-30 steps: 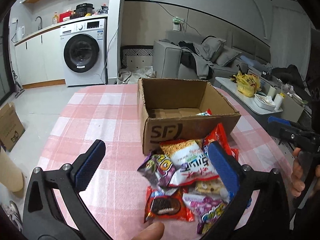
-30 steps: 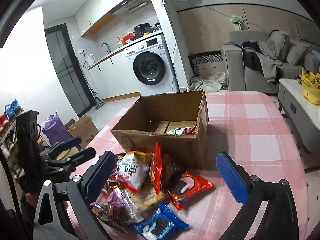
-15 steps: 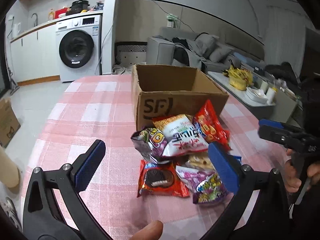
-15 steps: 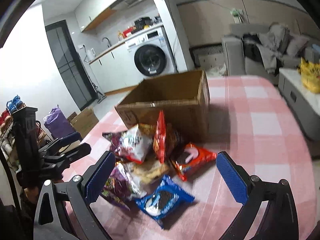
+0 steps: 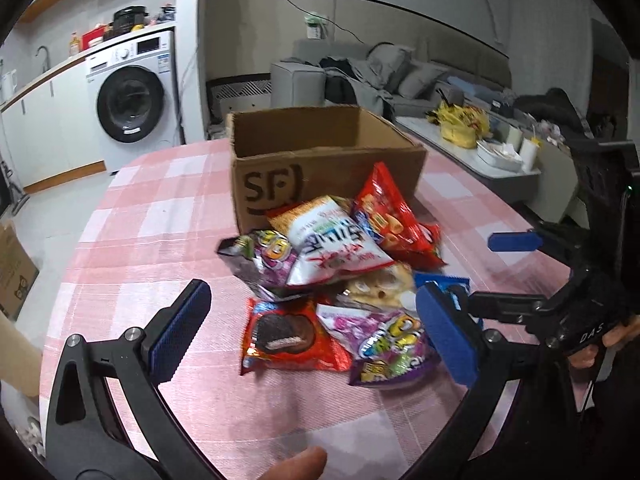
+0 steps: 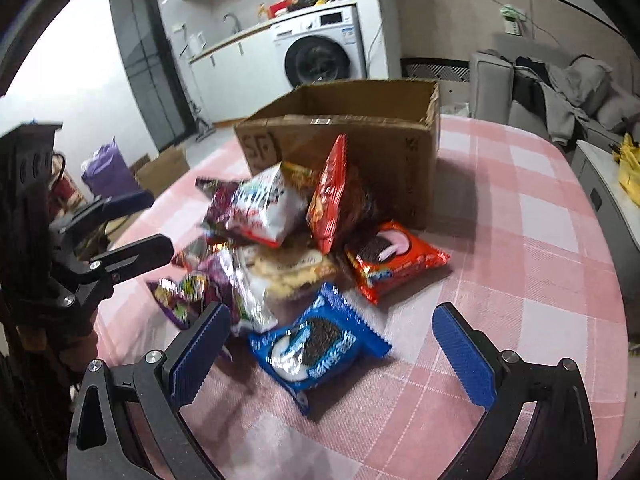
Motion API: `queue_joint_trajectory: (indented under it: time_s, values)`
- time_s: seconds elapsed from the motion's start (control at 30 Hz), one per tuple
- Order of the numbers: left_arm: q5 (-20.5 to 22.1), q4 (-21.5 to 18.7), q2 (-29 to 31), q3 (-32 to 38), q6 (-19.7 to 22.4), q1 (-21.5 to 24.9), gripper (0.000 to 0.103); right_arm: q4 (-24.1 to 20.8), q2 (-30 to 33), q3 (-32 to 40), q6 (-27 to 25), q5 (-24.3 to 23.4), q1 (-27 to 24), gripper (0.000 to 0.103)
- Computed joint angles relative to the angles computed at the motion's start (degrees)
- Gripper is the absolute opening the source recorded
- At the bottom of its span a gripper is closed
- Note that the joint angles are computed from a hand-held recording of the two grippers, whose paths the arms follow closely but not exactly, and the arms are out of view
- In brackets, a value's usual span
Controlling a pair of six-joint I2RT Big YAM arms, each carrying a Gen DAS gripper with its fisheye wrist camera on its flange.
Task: Organize snacks
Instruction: 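Move both tools back over the remaining snack pile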
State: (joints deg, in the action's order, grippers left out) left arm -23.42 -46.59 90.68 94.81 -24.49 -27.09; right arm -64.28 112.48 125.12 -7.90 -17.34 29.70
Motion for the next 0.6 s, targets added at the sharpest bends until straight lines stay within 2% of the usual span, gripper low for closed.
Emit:
queue_joint_trajectory:
  time_s: [0.13, 0.23, 0.43, 0.6]
  values:
    - [3.69, -0.58, 1.24, 0.85, 1.27, 0.06, 0.102, -4.12, 1.78, 2.29, -1.74, -1.41, -0.24, 0.102]
    - [6.15, -0.03, 1.42, 0.72, 1.46, 0.25, 0.102, -6.18, 2.98, 3.82, -1.85, -0.33, -0.15, 0.102]
    - [8.08, -1.20, 2.80, 1.22, 0.30, 0.80, 0.102, -8.76, 5.50, 6.34, 0.28, -0.09, -0.25, 0.095]
    - [9.89, -1.21, 3.50, 1.04, 0.08, 1.15, 0.091, -9.37, 7.54, 8.83, 4.02, 0.65, 0.42, 0.091]
